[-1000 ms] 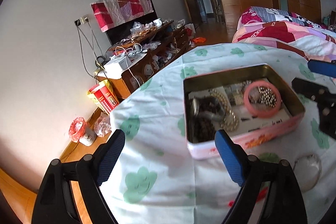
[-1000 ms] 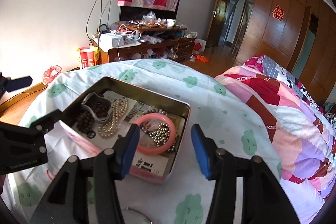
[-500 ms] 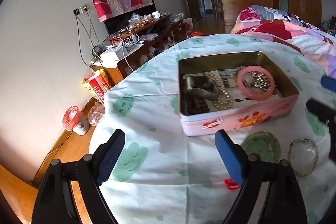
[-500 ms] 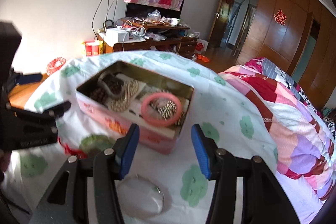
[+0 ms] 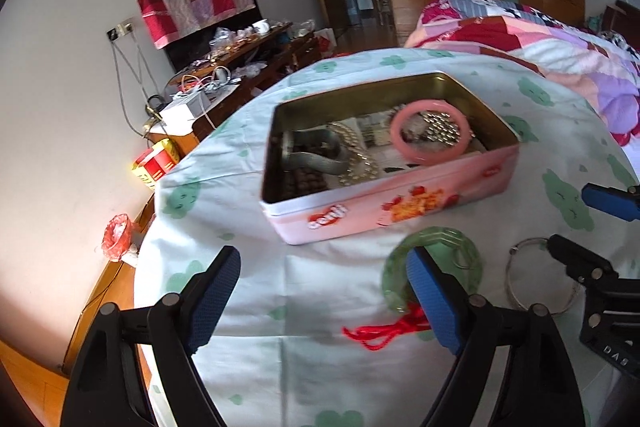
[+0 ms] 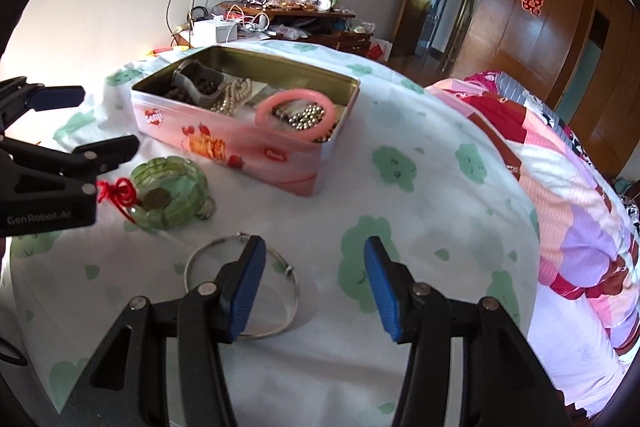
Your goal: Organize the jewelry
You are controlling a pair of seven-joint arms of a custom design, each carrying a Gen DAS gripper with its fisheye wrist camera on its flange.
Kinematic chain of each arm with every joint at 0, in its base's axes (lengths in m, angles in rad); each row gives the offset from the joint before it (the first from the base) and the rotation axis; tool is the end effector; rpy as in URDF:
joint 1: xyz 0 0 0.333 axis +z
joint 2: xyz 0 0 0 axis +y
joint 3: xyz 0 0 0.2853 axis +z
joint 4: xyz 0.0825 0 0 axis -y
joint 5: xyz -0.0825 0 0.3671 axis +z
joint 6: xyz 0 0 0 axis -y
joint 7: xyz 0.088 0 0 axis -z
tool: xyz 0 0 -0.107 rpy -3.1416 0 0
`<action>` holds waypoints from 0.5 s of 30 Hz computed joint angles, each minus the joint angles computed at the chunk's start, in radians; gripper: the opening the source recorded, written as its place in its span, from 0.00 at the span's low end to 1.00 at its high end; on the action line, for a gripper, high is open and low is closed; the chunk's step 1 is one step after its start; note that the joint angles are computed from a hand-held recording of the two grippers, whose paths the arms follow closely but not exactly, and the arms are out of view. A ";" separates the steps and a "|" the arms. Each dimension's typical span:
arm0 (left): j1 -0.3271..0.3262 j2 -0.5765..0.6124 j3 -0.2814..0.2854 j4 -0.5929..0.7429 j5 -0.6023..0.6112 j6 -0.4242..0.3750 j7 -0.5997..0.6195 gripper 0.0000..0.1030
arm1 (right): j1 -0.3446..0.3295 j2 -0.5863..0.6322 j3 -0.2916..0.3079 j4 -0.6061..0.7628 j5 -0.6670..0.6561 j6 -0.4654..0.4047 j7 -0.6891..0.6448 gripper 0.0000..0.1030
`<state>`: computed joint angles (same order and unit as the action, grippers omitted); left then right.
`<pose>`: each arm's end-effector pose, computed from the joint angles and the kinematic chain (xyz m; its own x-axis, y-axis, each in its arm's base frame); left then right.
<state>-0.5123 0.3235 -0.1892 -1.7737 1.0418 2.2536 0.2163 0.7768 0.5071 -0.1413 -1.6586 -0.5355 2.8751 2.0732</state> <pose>0.5084 -0.3862 0.3859 0.1362 -0.9638 -0.2294 -0.7270 0.0600 -0.6840 0.5308 0.4463 0.3753 0.5335 -0.8269 0.1778 -0.5438 -0.4963 -0.6767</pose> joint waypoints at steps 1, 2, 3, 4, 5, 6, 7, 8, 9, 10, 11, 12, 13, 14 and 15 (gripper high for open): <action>0.002 0.009 -0.002 0.007 -0.006 0.006 0.012 0.76 | -0.004 -0.001 0.005 -0.004 0.004 0.002 -0.006 0.52; 0.004 0.015 -0.002 0.012 -0.015 0.012 0.022 0.70 | -0.004 -0.001 0.007 -0.006 0.006 0.003 -0.009 0.52; 0.008 0.023 -0.002 0.017 -0.026 0.022 0.031 0.64 | -0.009 0.000 0.014 -0.007 0.014 0.002 -0.019 0.52; 0.014 0.030 -0.002 0.020 -0.045 0.038 0.044 0.61 | -0.010 0.000 0.015 -0.009 0.018 0.004 -0.021 0.52; 0.016 0.033 0.000 0.019 -0.054 0.048 0.048 0.57 | -0.010 0.000 0.015 -0.011 0.022 0.006 -0.023 0.52; 0.022 0.039 0.001 0.021 -0.069 0.065 0.058 0.54 | -0.011 0.000 0.015 -0.013 0.026 0.008 -0.026 0.52; 0.026 0.046 0.003 0.023 -0.083 0.077 0.069 0.52 | -0.014 0.001 0.018 -0.014 0.034 0.009 -0.030 0.52; 0.026 0.051 0.005 0.026 -0.092 0.084 0.075 0.49 | -0.017 0.003 0.022 -0.013 0.042 0.009 -0.037 0.52; 0.029 0.057 0.006 0.028 -0.105 0.095 0.086 0.45 | -0.023 0.005 0.029 -0.012 0.054 0.006 -0.049 0.52; 0.032 0.062 0.007 0.028 -0.116 0.113 0.096 0.43 | -0.027 0.010 0.035 -0.007 0.066 0.002 -0.060 0.52; 0.034 0.064 0.009 0.026 -0.124 0.130 0.103 0.35 | -0.035 0.013 0.045 -0.005 0.082 -0.001 -0.075 0.52; 0.035 0.064 0.012 0.020 -0.128 0.151 0.105 0.24 | -0.042 0.018 0.055 -0.002 0.099 -0.007 -0.092 0.51; 0.034 0.066 0.013 0.021 -0.131 0.162 0.119 0.15 | -0.045 0.019 0.059 -0.003 0.110 -0.006 -0.104 0.48; 0.030 0.066 0.015 0.022 -0.133 0.164 0.125 0.07 | -0.045 0.016 0.059 -0.013 0.117 0.010 -0.110 0.46; 0.023 0.063 0.020 0.018 -0.125 0.163 0.118 0.07 | -0.057 0.014 0.075 -0.018 0.137 0.015 -0.138 0.39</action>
